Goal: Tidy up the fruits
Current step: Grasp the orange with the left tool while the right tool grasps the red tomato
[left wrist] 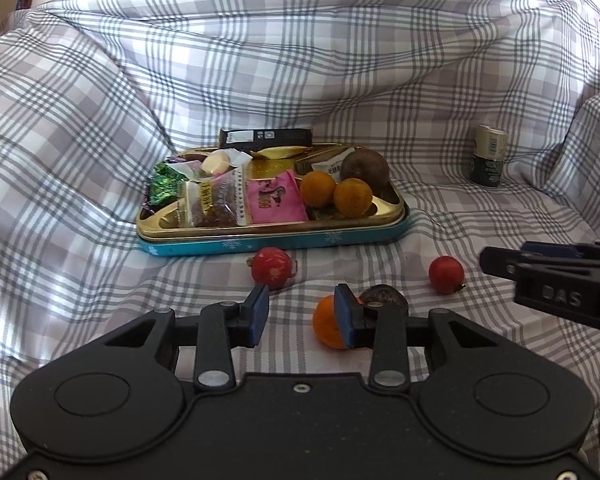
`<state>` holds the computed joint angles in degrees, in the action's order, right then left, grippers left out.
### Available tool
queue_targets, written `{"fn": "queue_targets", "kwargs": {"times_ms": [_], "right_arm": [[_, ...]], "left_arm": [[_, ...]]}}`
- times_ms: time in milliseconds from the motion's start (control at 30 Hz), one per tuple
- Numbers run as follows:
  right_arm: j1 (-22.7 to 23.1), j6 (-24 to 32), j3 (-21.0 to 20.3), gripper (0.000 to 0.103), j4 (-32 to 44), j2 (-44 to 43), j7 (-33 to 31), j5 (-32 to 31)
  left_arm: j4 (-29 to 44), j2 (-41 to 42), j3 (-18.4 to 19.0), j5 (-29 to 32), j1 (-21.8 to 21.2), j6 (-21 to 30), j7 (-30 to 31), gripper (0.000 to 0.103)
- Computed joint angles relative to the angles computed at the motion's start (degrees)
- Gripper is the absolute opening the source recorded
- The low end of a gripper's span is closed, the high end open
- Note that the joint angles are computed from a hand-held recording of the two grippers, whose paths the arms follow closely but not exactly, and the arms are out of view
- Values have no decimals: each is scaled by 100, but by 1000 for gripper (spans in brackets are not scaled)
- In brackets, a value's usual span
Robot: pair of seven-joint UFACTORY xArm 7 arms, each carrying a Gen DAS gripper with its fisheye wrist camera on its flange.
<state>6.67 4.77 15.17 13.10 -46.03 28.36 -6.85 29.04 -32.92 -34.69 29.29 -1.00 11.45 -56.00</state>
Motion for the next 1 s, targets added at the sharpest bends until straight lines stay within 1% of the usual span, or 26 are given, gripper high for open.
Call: {"fn": "queue_targets", "kwargs": {"times_ms": [200,333,467,567,600,633,700,767,833,900,1000], "right_arm": [[-314,-529,153,46,259,881,27,-46],[-553,-834,296,46,271,1140,121,10],[-693,-1044,388,46,249,1301,93,53],[-514,-1109,225,46,276,1462,-71,61],[-501,-1138,234,46,274,1492,-121,62],[-568,-1163,329,46,272,1503,-158,57],[-703,-1238,522,46,257,1509,-231,42],[-600,-1270,455,46,250,1553,-340,46],[-482,-1252,366,46,264,1608,-428,74],[-482,-1246,385,46,278,1645,-476,108],[-435,-1226,336,46,302,1704,-530,159]], "left_arm": [[116,182,-159,159,137,-85,-3,45],[170,286,-212,224,170,-145,-25,45],[306,432,-454,442,347,-135,-74,45],[435,558,-711,720,550,-48,-192,45],[470,591,-789,830,616,-15,-257,46],[495,630,-828,923,646,6,-314,45],[517,722,-798,1055,613,36,-388,46],[559,792,-798,1221,602,148,-509,46],[576,786,-836,1442,658,264,-750,51],[502,752,-626,1531,530,215,-863,52],[375,582,-339,1544,305,320,-970,52]]}}
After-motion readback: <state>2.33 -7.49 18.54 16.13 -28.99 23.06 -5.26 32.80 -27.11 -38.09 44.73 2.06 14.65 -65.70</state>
